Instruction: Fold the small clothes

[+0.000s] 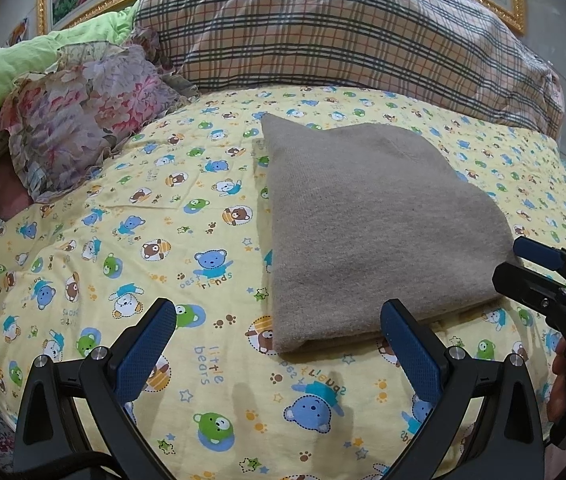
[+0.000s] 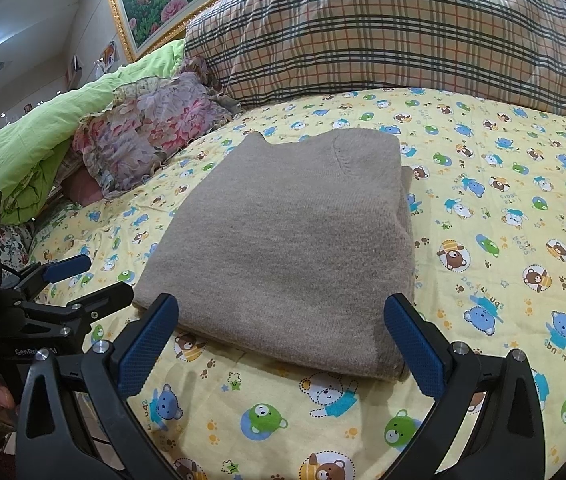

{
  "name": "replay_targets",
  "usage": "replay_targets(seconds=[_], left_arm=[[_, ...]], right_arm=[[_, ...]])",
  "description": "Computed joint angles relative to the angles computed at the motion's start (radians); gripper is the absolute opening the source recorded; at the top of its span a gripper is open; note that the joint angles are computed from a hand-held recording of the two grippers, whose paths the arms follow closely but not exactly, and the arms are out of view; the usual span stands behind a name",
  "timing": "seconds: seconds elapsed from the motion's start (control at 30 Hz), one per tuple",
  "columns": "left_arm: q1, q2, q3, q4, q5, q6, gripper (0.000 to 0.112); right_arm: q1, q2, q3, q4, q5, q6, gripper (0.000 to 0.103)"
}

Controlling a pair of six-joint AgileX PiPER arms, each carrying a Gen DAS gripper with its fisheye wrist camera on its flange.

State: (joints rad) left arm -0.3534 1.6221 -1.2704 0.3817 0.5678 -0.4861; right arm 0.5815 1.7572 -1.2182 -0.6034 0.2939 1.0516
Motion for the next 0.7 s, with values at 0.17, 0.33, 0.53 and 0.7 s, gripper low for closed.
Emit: replay_targets(seconds=[0.17,0.33,0.53,0.7], left_arm=[[0.005,0.005,-0.010,-0.012,0.010,0.015,0.102],[0.010,0.008,-0.016,-0.013,0.013,0.020,0.102],[0.018,0.012,-0.026,-0.025,0.016,0.040,0.102],[0.018,0.026,-0.043,-0.003,0.030,0.029,0.102]], right_arm=[[-0.003,-0.002,-0.010,0.042,0.005,-0.052,0.102],[-0.018,-0.004,-0.014,0.105,0.004,-0.127,0.102],[-0.018,-0.001,-0.018,0.112,0.001,-0.131,0.102],[-0.027,0.002,-0.028,0.179,0.005,-0.202,0.102]])
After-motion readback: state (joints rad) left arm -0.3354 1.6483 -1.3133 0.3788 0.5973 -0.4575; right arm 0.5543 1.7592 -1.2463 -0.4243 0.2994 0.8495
